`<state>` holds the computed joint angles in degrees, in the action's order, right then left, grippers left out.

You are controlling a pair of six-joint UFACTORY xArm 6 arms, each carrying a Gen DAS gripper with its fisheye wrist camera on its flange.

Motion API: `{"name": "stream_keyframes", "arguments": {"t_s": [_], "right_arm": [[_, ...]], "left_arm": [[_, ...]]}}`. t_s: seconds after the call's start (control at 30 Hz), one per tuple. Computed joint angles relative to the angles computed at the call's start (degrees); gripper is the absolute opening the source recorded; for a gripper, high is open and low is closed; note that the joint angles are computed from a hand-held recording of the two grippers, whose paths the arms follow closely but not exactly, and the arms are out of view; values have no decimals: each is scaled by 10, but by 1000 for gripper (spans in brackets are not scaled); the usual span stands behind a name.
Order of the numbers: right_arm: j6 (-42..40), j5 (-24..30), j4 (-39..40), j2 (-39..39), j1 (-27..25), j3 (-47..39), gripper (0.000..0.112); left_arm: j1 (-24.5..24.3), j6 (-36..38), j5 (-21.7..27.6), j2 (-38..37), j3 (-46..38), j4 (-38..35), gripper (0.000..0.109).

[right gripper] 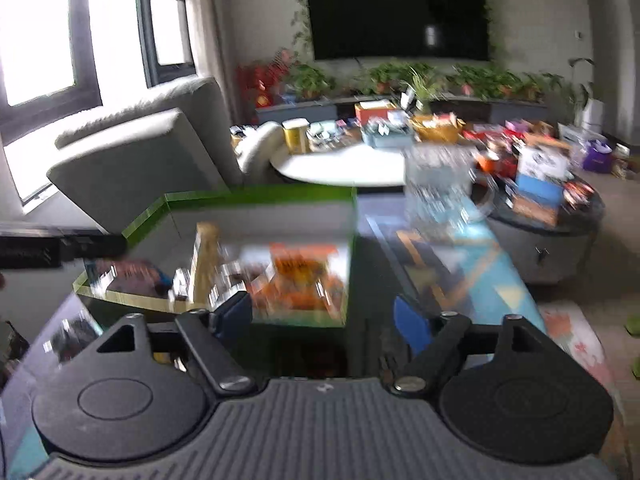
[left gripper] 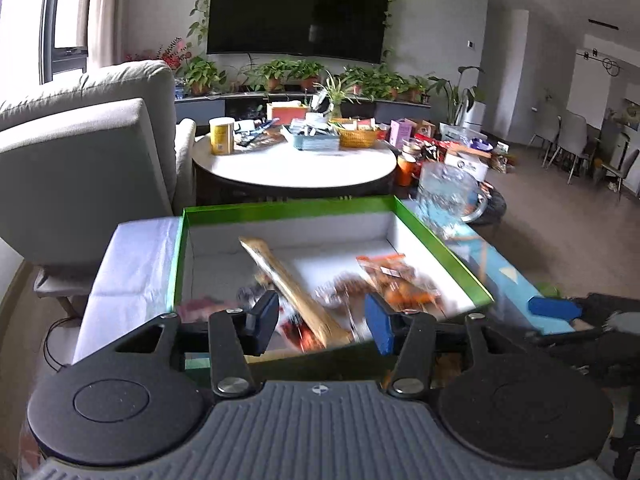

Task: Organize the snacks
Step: 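Grasp a brown printed bag with the left gripper while the right grasps a red spicy-snack bag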

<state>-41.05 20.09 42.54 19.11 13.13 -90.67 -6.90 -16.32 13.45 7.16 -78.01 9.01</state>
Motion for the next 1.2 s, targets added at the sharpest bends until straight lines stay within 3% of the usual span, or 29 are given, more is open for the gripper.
{"name": "stream_keyframes", "arguments": {"t_s": [0.1, 0.33, 0.6, 0.73, 1.2], "right_arm": [[81, -13, -115, 3, 5, 24, 65], [136, 16, -137, 45, 16, -10, 65], [219, 9, -194, 60, 23, -27, 66], [240, -19, -272, 63, 29, -16, 65], [95, -35, -110, -14, 14, 63, 59]], "left_arm": [[-8, -8, 4, -23, 36, 2, 46], [-13, -51, 22, -48, 73, 51, 46], [-12, -29, 26, -37, 76, -1, 46], [-15, -15, 31, -27, 70, -19, 46], [-19, 2, 21, -29, 76, -48, 47]]}}
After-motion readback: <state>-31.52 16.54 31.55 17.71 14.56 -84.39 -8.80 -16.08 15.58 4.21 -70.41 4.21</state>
